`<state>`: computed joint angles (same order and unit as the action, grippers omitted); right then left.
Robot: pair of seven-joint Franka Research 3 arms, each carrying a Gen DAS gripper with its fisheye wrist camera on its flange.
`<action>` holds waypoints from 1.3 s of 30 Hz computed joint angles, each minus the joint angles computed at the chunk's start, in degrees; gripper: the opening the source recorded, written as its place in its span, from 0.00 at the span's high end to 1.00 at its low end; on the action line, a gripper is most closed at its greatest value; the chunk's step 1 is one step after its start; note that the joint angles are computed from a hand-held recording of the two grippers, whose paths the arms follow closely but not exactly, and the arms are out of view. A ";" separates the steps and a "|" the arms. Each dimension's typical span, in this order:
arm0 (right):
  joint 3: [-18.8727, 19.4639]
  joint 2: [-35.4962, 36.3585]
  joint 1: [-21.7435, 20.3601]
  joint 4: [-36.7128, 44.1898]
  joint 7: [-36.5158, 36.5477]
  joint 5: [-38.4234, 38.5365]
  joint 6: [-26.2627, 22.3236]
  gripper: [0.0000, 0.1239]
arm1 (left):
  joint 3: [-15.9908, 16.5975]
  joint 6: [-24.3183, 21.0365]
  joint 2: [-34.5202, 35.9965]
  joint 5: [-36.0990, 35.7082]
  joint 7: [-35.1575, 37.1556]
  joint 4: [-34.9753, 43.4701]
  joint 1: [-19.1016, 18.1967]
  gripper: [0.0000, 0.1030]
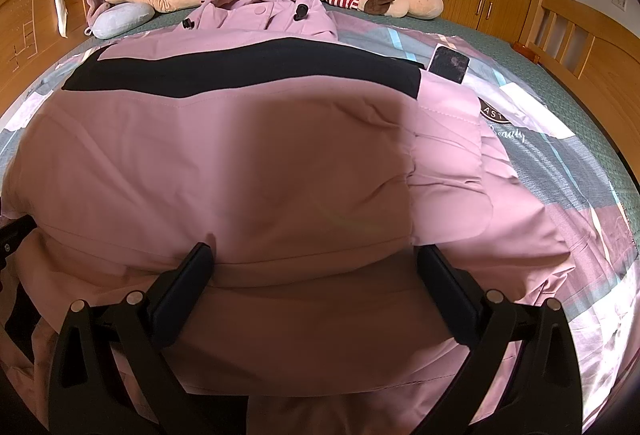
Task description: Fold large clothes
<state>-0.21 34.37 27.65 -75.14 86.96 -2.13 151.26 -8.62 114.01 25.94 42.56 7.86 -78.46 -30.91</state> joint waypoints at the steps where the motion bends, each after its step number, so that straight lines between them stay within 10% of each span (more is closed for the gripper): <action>1: 0.05 0.00 -0.04 0.00 0.00 -0.03 -0.01 0.18 | 0.00 0.04 -0.09 0.01 -0.03 -0.16 0.01 0.02; 16: -0.04 -0.27 0.00 -0.40 -0.08 0.19 0.49 0.18 | 0.12 -0.05 0.02 0.14 -0.13 0.12 -0.13 0.02; 22: -4.80 -6.48 2.91 -12.42 7.35 -1.88 22.23 0.18 | 0.65 8.18 -7.63 10.27 -11.75 -10.06 -0.38 0.02; 31: -17.47 -6.79 13.06 -15.18 10.72 -4.69 30.34 0.19 | -1.62 10.54 -9.06 5.47 -8.86 -13.94 3.80 0.02; 34: -15.86 -4.83 12.01 -10.60 7.42 -4.28 24.70 0.19 | -2.01 8.96 -7.77 4.67 -7.75 -12.36 3.57 0.02; 39: -7.17 3.59 4.88 5.11 2.14 -2.03 -1.08 0.19 | -1.85 6.81 -6.11 3.83 -4.95 -9.90 3.12 0.02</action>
<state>-7.39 37.96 32.52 -70.03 89.10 -4.16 150.18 -10.47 120.82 19.82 46.39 2.91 -88.36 -27.80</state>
